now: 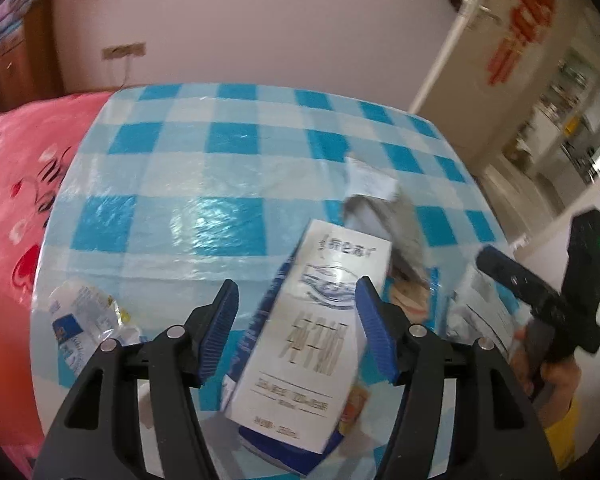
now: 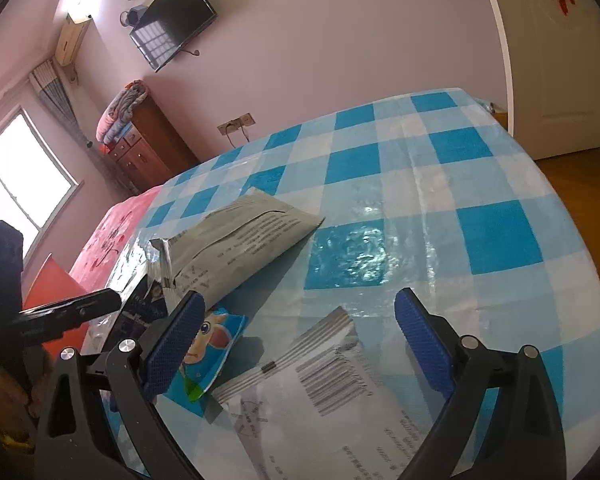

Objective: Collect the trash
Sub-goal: 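Grasp a white milk carton with the left tool while the right tool reaches the grey pouch, then grasp the large grey printed pouch with the right tool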

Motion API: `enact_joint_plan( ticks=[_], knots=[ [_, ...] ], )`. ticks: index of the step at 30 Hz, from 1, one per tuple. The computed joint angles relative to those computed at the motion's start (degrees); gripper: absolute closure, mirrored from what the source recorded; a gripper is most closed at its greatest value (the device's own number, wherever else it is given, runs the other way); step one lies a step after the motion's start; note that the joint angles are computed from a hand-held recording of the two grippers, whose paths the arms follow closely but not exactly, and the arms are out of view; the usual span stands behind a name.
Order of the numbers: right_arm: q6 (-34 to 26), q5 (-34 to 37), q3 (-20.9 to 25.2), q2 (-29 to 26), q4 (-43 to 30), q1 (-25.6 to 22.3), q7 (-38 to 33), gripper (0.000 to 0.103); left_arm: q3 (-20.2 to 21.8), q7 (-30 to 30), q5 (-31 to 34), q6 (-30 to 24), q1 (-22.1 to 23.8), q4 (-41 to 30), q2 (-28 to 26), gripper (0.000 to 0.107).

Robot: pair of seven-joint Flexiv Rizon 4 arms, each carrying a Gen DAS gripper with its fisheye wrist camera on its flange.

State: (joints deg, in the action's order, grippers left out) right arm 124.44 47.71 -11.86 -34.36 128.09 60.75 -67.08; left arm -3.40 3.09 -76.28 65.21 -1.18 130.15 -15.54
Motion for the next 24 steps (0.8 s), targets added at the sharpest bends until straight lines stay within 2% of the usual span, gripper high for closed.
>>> enact_joint_plan(
  ticks=[3, 8, 11, 13, 17, 22, 24],
  knots=[
    [1.3, 0.1, 1.0, 0.1, 0.6, -0.9, 0.3, 0.008, 0.0, 1.6, -0.4, -1.0, 0.1, 0.2, 0.2, 0.043],
    [4.6, -3.6, 7.6, 0.1, 2.1, -7.8, 3.5, 0.008, 0.8, 5.1, 1.2, -5.6, 0.9, 1.2, 1.5, 0.039],
    [6.5, -6.4, 10.7, 0.3, 3.4, -11.1, 4.6, 0.008, 0.9, 6.2, 2.2, -5.6, 0.8, 1.4, 1.0, 0.038],
    [5.4, -6.5, 10.2, 0.8, 3.9, -10.5, 3.5, 0.008, 0.7, 5.9, 1.7, -4.4, 0.7, 1.1, 0.2, 0.038],
    [2.8, -9.3, 10.9, 2.0, 5.8, -11.2, 3.0, 0.008, 0.7, 4.8, 1.9, -6.1, 1.7, 0.0, -0.7, 0.037],
    [2.5, -10.8, 10.2, 3.1, 8.1, -9.2, 2.2, 0.008, 0.5, 2.8, 3.4, -7.6, 2.8, -1.6, -2.2, 0.031],
    [1.1, -10.1, 8.1, 3.9, 8.7, -6.3, 0.2, 0.008, 0.3, 1.5, 4.0, -8.8, 3.3, -2.2, -2.8, 0.029]
  ],
)
